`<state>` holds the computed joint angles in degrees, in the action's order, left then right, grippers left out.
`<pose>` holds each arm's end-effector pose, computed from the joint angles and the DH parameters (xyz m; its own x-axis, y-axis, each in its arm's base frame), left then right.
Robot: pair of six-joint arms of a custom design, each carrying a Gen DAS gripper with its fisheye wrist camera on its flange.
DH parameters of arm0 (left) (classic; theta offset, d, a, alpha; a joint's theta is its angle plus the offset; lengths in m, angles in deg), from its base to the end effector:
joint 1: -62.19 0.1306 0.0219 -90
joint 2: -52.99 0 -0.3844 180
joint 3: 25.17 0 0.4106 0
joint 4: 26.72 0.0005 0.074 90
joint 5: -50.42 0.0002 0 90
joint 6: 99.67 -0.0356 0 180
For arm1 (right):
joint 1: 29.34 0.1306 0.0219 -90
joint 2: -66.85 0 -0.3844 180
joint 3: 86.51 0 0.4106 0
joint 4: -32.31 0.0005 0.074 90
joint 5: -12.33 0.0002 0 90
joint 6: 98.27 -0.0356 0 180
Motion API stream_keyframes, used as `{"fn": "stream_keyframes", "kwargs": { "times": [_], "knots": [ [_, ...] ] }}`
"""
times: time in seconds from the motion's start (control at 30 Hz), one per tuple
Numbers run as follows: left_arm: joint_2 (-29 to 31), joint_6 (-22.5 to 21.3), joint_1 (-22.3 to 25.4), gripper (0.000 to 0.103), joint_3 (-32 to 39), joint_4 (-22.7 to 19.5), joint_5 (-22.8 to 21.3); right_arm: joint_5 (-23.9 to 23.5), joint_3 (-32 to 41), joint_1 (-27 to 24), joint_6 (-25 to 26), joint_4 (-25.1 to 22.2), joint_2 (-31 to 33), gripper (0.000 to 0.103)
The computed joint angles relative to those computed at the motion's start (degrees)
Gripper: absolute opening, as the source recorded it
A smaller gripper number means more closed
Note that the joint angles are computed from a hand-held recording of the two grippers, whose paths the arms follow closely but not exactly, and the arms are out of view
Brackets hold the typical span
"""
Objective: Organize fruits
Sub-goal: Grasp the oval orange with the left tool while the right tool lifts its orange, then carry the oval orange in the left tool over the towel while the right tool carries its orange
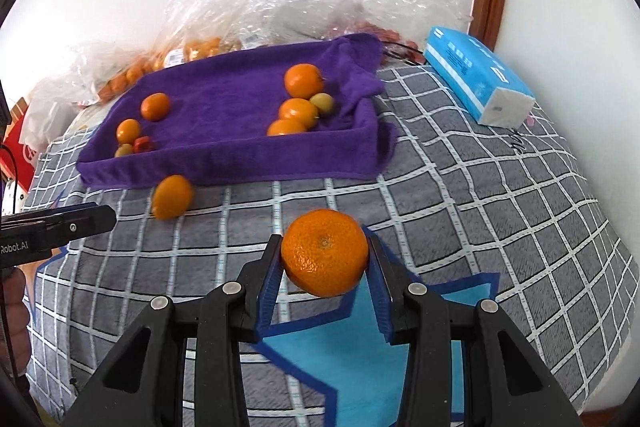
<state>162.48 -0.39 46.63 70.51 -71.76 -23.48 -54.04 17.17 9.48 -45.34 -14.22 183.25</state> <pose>0.5797 -0.1722 0.3023 -0.8775 0.0835 -0.4722 0.2578 0.9125 -0.3176 0.5139 0.3945 0.2928 -0.7842 0.0778 -0.6156 0.0728 0.9968 0.0333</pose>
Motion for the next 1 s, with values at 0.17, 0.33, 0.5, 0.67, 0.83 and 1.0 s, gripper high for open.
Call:
{"fn": "stream_keyframes", "kwargs": {
  "times": [0.17,0.33,0.5,0.67,0.83,1.0],
  "knots": [
    [2.5,-0.4,-1.2,0.049,2.7,-0.5,-0.2,0.0,-0.8,-1.1,0.1,0.4,-0.2,0.04],
    [4.9,-0.3,-2.1,0.048,5.0,-1.2,-0.2,-0.2,-1.1,-1.9,0.0,0.2,-0.3,0.04],
    [6.6,-0.6,-2.8,0.048,6.6,-1.4,-0.9,-0.2,-0.8,-2.5,-0.1,-0.2,0.0,0.04],
    [7.7,-0.8,-3.4,0.04,7.7,-1.4,-2.1,-0.2,-1.0,-2.9,-0.1,-0.1,-0.2,0.04],
    [8.2,-0.7,-3.5,0.033,8.2,-1.7,-1.7,-0.1,-1.5,-3.2,-0.6,-0.4,-0.6,0.04],
    [7.9,-0.5,-3.3,0.033,7.8,-1.5,-0.9,0.5,-2.0,-3.1,-0.9,-0.3,-1.3,0.04]
  ]
}}
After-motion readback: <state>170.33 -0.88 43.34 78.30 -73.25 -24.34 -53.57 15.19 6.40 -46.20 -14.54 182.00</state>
